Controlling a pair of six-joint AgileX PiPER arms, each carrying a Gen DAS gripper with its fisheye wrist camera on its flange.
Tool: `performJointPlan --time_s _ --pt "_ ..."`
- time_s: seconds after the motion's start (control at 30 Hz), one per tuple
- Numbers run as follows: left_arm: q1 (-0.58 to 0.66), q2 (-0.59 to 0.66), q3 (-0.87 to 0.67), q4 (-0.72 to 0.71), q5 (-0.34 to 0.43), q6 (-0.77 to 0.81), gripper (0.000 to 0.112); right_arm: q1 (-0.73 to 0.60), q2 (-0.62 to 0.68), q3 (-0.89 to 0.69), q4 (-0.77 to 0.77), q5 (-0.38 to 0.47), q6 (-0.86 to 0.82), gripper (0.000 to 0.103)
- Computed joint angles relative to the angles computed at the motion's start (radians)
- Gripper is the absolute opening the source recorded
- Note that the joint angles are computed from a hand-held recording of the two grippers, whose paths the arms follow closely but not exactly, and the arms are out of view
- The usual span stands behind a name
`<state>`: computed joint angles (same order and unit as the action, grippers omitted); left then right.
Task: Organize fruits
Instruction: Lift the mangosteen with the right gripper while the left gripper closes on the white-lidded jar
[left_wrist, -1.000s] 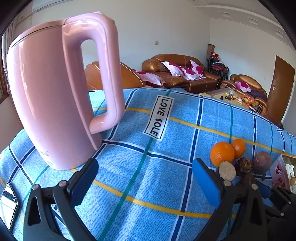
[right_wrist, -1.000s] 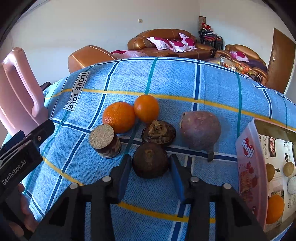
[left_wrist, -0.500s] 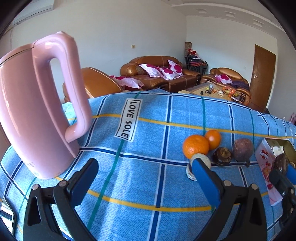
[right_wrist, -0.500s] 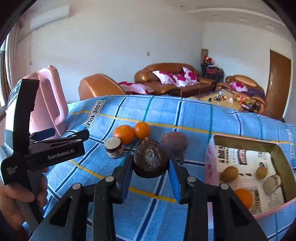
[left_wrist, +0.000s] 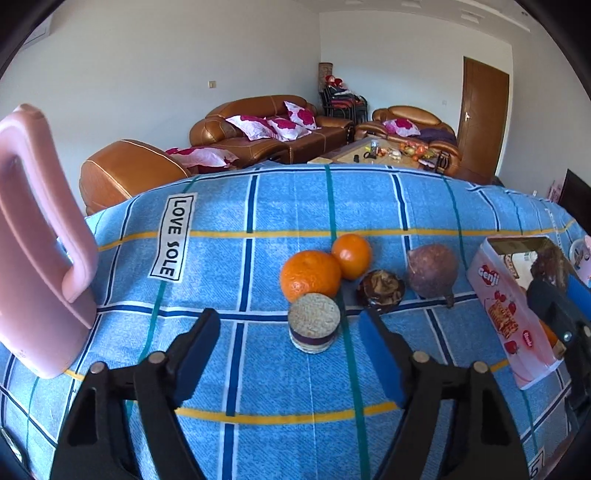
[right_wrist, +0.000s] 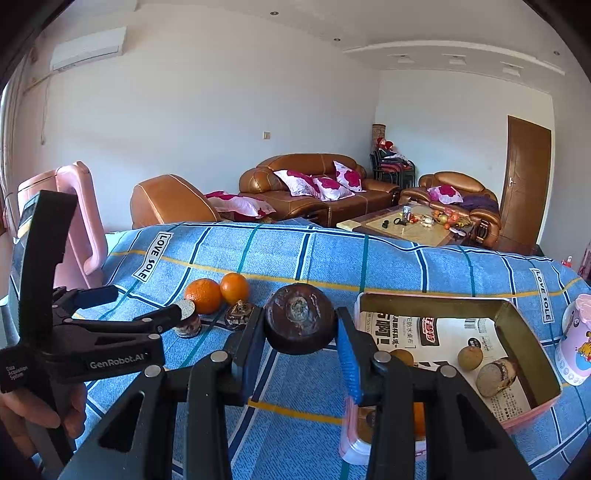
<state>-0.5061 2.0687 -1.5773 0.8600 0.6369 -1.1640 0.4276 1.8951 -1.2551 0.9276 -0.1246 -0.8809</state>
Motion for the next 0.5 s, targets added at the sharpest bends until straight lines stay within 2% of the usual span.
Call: performJointPlan --time_s 0.07,0.2,0.27,0.4,0.5 --pt "0.011 0.060 -0.106 -0.112 0.068 0.125 0.072 -0.010 0.000 -0.003 -0.006 0.015 0.019 0.040" --pt "0.033 0.121 -0.200 -0.233 0.086 0.219 0.067 -0.025 -0.003 -0.005 -0.014 0.028 0.042 0.040" --pt "0.039 0.156 -0.261 -0.291 0.134 0.276 0.057 -0.024 0.003 -0.012 0.045 0.035 -0.013 0.040" --pt "0.060 0.147 -0.244 -0.353 0.100 0.298 0.050 -0.024 0.014 -0.027 0.166 0.051 -0.136 0.040" --pt "0.061 0.134 -0.222 -0.358 0.078 0.297 0.044 -0.024 0.017 -0.029 0.139 0.059 -0.110 0.040"
